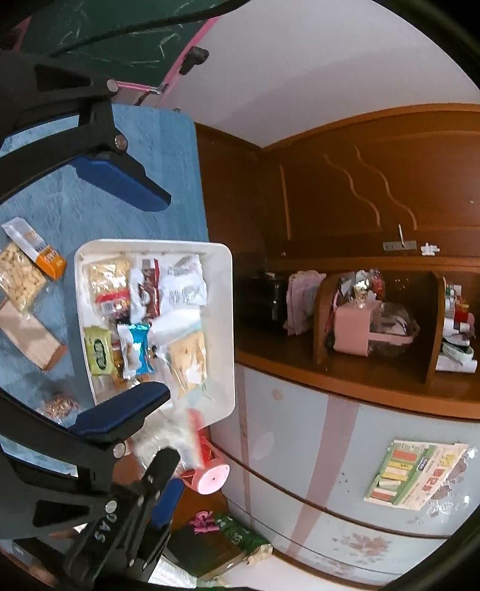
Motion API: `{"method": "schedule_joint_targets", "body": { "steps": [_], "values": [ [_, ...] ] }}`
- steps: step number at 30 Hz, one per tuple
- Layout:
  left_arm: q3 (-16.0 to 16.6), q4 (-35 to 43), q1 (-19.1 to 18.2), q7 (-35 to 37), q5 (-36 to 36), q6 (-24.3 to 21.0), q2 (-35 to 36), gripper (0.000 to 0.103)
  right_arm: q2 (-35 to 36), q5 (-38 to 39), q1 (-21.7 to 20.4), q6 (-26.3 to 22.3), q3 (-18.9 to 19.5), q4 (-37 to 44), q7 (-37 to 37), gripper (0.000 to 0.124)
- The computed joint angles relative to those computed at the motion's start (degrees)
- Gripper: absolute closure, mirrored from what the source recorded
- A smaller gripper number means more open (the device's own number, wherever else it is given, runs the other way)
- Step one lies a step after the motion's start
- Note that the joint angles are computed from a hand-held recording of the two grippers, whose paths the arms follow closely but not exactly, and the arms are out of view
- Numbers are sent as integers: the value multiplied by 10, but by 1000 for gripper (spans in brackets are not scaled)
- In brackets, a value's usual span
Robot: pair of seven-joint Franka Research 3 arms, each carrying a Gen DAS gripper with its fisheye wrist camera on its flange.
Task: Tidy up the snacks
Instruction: 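Lower both snacks into the white bin and open both tools, then withdraw both tools from the bin toward the remaining snacks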
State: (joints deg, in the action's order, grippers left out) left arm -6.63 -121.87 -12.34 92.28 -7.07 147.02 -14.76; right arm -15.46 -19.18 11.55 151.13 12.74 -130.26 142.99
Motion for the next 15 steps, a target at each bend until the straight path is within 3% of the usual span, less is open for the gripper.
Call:
{"method": "schedule_joint_targets", "body": {
  "steps": [15],
  "values": [
    [11,-54,-3,5,13,-3,-65,10,-25,1,2,-11,13,-7,-9,70]
  ]
}}
